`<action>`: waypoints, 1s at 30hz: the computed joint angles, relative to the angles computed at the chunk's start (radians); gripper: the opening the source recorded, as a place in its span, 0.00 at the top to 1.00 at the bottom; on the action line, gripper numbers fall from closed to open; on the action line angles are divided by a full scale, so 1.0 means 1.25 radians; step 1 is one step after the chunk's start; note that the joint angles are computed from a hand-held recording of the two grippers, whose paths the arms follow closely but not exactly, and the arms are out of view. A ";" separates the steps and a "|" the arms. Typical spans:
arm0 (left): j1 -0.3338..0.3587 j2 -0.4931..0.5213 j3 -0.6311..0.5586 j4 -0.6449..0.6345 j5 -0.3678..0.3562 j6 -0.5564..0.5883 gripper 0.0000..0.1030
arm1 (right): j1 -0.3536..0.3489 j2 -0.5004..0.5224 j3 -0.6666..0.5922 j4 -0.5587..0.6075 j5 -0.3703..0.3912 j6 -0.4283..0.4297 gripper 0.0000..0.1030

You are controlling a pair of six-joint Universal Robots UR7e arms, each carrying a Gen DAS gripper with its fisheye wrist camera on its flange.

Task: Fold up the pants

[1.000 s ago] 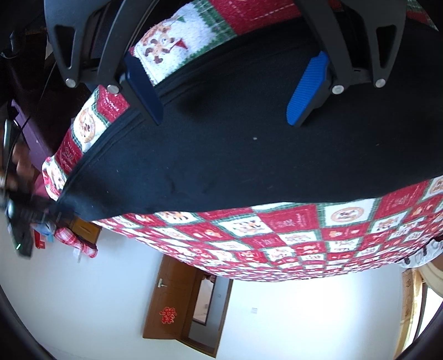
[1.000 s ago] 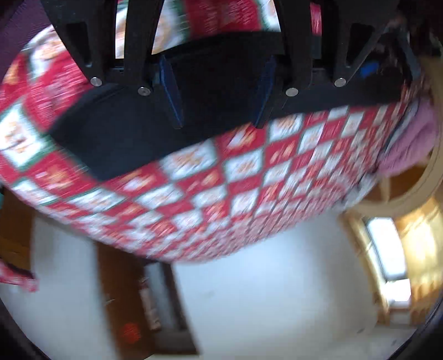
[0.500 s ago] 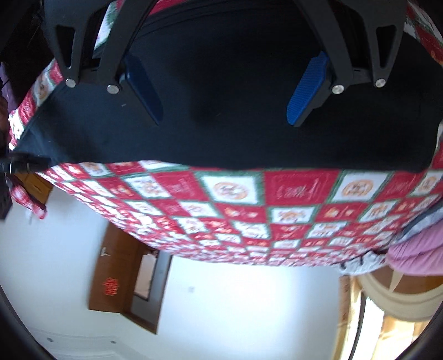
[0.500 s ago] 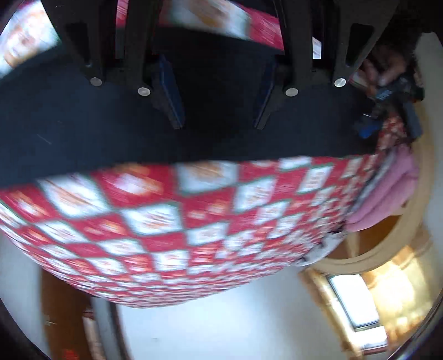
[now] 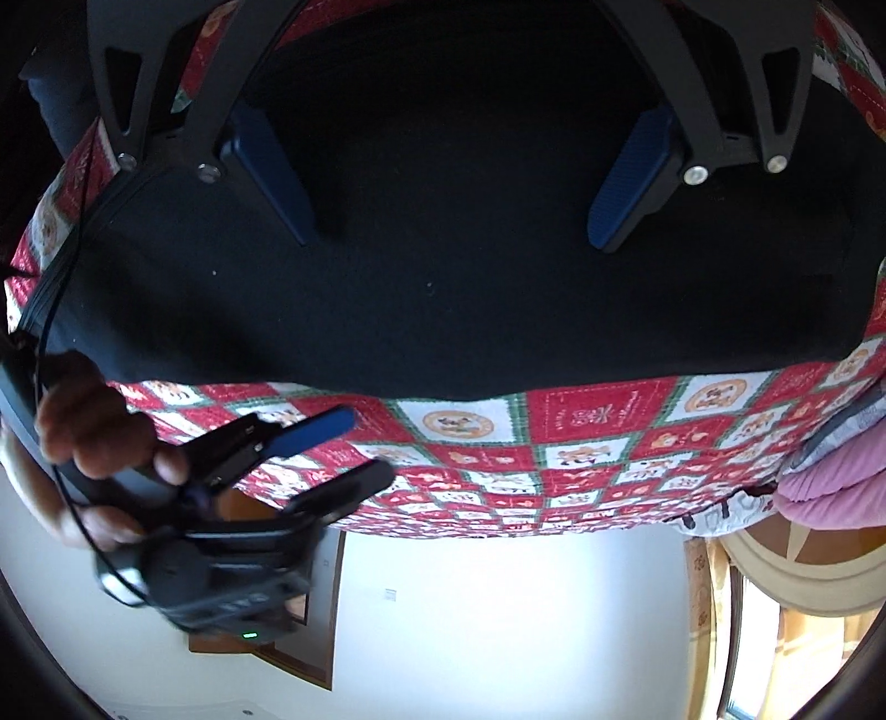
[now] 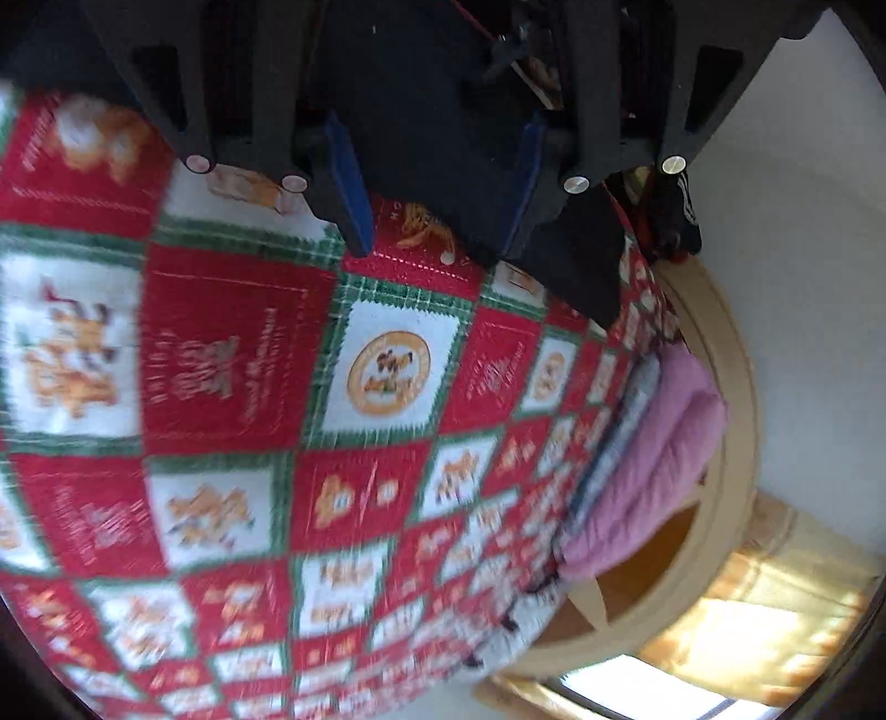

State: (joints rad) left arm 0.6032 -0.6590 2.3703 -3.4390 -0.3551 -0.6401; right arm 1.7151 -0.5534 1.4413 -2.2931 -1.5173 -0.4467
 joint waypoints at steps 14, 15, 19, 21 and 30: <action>-0.004 0.040 -0.006 -0.061 0.026 0.049 0.00 | 0.002 0.033 -0.064 0.315 0.011 -0.065 0.52; -0.004 0.040 -0.007 -0.062 0.027 0.050 0.00 | 0.006 0.025 -0.051 0.304 0.000 -0.086 0.52; -0.003 0.040 -0.006 -0.064 0.028 0.052 0.00 | 0.009 0.012 -0.027 0.288 -0.006 -0.136 0.52; -0.004 0.040 -0.006 -0.063 0.029 0.051 0.00 | 0.004 0.020 -0.041 0.301 0.002 -0.121 0.52; -0.005 0.039 -0.005 -0.061 0.030 0.048 0.00 | -0.022 0.139 -0.197 0.419 0.131 0.030 0.52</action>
